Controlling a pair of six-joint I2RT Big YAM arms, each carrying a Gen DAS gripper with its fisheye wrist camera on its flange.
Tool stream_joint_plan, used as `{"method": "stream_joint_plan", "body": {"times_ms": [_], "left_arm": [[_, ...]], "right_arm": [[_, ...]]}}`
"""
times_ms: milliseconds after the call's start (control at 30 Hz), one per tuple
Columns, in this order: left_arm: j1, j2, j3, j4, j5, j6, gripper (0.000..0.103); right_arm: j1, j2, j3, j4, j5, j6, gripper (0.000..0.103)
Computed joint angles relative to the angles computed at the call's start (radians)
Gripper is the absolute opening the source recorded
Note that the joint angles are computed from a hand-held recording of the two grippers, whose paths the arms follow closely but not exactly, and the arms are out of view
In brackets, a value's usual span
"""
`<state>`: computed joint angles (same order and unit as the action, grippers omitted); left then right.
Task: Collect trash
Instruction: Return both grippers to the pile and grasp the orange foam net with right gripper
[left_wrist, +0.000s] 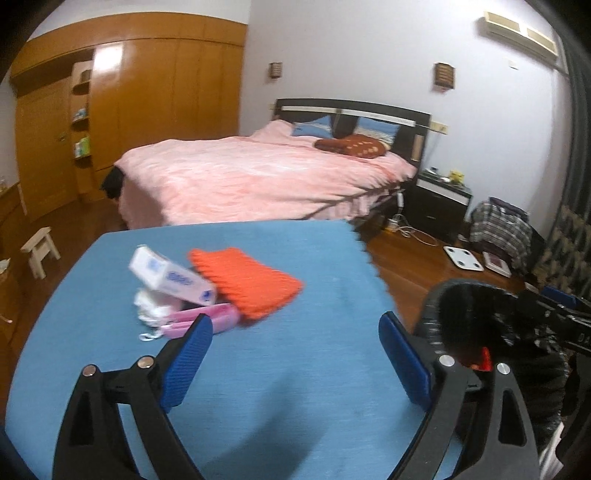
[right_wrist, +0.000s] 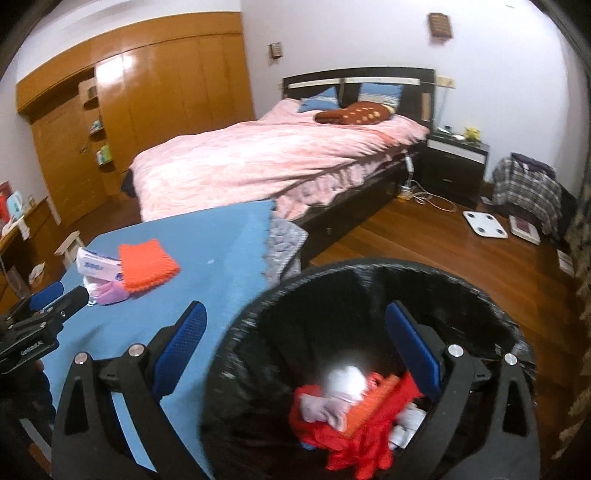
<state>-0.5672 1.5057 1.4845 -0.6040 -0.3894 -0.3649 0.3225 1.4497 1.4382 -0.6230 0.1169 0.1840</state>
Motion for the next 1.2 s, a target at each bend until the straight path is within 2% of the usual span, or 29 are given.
{"method": "stream_joint_plan", "body": {"times_ms": [267, 567, 767, 867, 1200], "left_arm": [[0.087, -0.039, -0.063, -0.002, -0.015, 0.008, 0.09], [0.171, -0.022, -0.079, 0.012, -0.028, 0.006, 0.09], [0.2, 0.001, -0.078, 0.014, -0.036, -0.007, 0.09], [0.212, 0.007, -0.084, 0.016, -0.033, -0.009, 0.09], [0.228, 0.018, -0.095, 0.025, -0.01, -0.018, 0.09]], "right_arm": [[0.072, 0.141, 0.149, -0.012, -0.035, -0.015, 0.095], [0.133, 0.346, 0.38, -0.054, -0.058, -0.076, 0.095], [0.159, 0.495, 0.547, -0.107, -0.074, -0.076, 0.095], [0.174, 0.567, 0.638, -0.164, -0.082, -0.089, 0.095], [0.189, 0.69, 0.801, -0.276, -0.104, -0.101, 0.095]]}}
